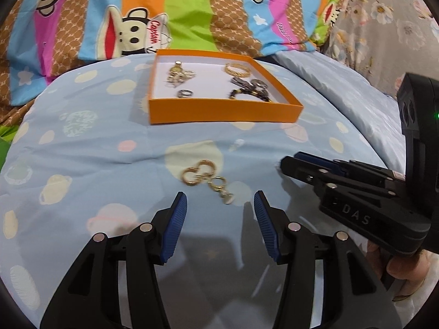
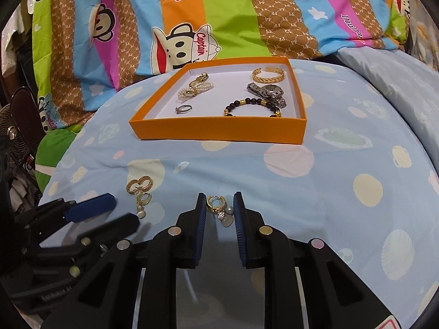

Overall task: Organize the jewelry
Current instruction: 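Move the right tool to a gold pearl drop earring and grasp it, then grasp the other pearl drop earring with the left tool while the right tool holds its earring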

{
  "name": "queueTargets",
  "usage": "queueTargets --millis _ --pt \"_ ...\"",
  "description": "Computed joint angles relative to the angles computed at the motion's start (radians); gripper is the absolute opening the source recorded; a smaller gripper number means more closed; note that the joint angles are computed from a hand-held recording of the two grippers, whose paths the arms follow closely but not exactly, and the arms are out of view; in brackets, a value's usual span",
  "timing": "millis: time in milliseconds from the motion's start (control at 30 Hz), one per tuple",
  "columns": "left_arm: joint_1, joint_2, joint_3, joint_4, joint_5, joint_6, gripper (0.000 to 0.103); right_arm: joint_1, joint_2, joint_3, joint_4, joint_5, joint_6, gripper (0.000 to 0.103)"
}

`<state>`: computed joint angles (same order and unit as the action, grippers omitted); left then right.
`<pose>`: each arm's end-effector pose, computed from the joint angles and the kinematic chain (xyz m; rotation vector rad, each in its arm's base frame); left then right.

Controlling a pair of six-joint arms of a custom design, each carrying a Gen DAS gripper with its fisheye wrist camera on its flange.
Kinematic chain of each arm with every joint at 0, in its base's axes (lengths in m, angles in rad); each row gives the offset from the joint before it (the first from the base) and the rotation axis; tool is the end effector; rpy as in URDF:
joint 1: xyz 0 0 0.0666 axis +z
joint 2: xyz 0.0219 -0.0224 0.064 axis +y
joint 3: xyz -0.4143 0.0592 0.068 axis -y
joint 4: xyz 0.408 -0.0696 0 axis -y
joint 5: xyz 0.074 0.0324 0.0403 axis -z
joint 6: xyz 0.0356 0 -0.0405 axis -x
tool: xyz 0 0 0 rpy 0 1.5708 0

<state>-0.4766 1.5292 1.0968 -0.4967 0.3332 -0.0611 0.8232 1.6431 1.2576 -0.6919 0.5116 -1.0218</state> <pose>0.4453 -0.2434 0.2900 0.8050 2.3917 -0.5873 0.3852 0.3892 0.2929 0.4025 2.4160 0.1046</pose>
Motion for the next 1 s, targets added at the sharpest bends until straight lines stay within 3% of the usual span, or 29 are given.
queueTargets --millis 167,267,333,400,467,867,1000 --pt "-0.029 0.017 0.017 -0.004 -0.040 0.009 0.046 -0.002 -0.003 -0.005 0.002 0.000 -0.010 0.019" --pt "-0.032 0.022 0.020 -0.003 -0.045 0.014 0.030 -0.004 -0.007 -0.009 0.004 0.001 -0.017 0.019" --pt "-0.028 0.024 0.021 -0.003 -0.038 0.021 0.025 -0.003 -0.010 -0.012 0.005 0.003 -0.023 0.019" --pt "-0.024 0.028 0.025 -0.008 -0.028 0.025 0.012 -0.003 -0.015 -0.017 0.006 0.007 -0.032 0.019" --pt "-0.021 0.030 0.026 -0.010 -0.017 0.024 0.008 -0.005 -0.020 -0.024 0.009 0.007 -0.038 0.019" --pt "-0.005 0.002 0.011 0.004 0.009 0.028 0.007 -0.002 -0.051 -0.049 0.041 0.034 -0.041 0.019" --pt "0.005 -0.018 0.036 -0.009 0.024 0.014 0.007 -0.022 -0.084 -0.048 0.065 0.021 0.005 0.019"
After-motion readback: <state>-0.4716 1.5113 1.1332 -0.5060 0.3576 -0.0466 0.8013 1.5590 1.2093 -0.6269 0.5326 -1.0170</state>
